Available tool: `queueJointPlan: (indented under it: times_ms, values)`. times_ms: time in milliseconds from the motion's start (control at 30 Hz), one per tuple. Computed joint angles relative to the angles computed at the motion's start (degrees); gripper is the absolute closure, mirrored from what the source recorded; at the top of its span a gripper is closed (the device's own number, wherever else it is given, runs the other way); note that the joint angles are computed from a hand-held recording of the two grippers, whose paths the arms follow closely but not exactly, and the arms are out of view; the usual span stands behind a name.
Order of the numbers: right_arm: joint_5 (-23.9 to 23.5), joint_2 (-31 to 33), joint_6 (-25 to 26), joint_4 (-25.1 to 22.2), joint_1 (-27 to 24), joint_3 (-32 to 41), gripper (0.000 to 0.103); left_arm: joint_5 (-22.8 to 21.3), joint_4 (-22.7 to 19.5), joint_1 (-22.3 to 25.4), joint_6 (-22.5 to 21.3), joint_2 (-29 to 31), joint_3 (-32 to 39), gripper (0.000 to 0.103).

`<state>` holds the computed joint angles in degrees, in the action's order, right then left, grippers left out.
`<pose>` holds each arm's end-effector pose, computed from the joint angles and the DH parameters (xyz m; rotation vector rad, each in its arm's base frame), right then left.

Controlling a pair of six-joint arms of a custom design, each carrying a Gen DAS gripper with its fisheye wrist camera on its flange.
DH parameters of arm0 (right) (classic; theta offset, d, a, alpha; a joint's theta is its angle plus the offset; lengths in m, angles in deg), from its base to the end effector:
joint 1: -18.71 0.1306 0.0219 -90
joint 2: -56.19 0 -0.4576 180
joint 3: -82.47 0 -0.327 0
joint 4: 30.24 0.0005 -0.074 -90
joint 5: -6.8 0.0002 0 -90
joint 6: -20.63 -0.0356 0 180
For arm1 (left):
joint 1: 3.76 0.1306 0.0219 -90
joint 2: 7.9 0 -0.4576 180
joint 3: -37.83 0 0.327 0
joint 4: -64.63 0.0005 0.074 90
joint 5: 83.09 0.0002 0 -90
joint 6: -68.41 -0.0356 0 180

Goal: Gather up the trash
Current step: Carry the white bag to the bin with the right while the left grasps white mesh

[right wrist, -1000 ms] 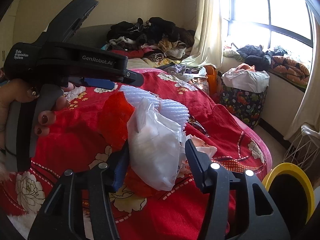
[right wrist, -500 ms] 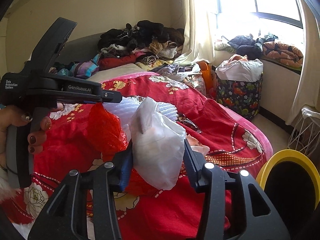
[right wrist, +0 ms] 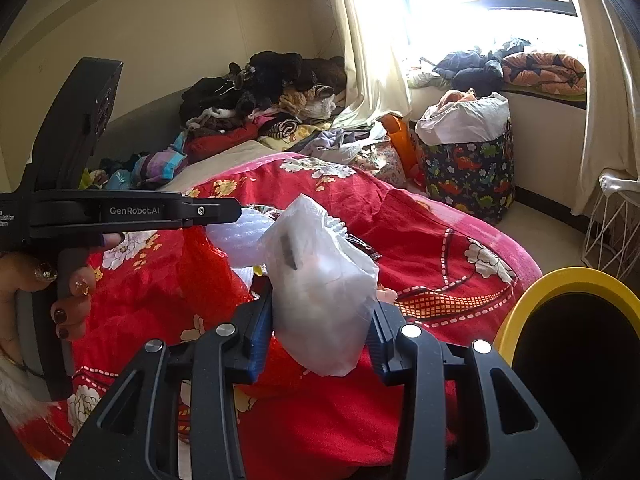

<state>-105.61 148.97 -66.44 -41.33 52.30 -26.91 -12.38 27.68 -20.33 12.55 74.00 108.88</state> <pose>0.3562 0.2522 0.4055 -0.9041 1.9962 0.7274 0.3394 -0.0892 0.4422 -0.5091 2.2893 -0.0273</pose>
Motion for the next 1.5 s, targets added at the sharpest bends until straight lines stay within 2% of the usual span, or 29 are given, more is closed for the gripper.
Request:
queueJointPlan:
  times_ms: [333,400,800,1067,1500]
  values:
    - [-1.4,-0.4,-2.3,0.2,-2.8,-0.4,0.066,5.5,-2.8,1.0,0.0,3.6,3.0,0.087]
    - [-1.4,-0.7,-2.6,0.0,-2.9,-0.2,0.067,6.4,-2.4,1.2,0.2,3.9,3.3,0.090]
    - [-4.1,-2.9,-5.6,2.1,-6.9,-0.2,0.067,6.5,-0.3,-0.2,0.6,4.1,8.0,0.093]
    - [-4.8,-4.1,-7.8,3.3,-10.7,0.4,0.067,3.6,0.2,-3.9,-1.0,4.9,11.0,0.093]
    - [-3.5,-5.7,-9.0,5.1,-19.0,0.4,0.067,3.9,1.5,-8.9,-1.1,8.0,14.1,0.093]
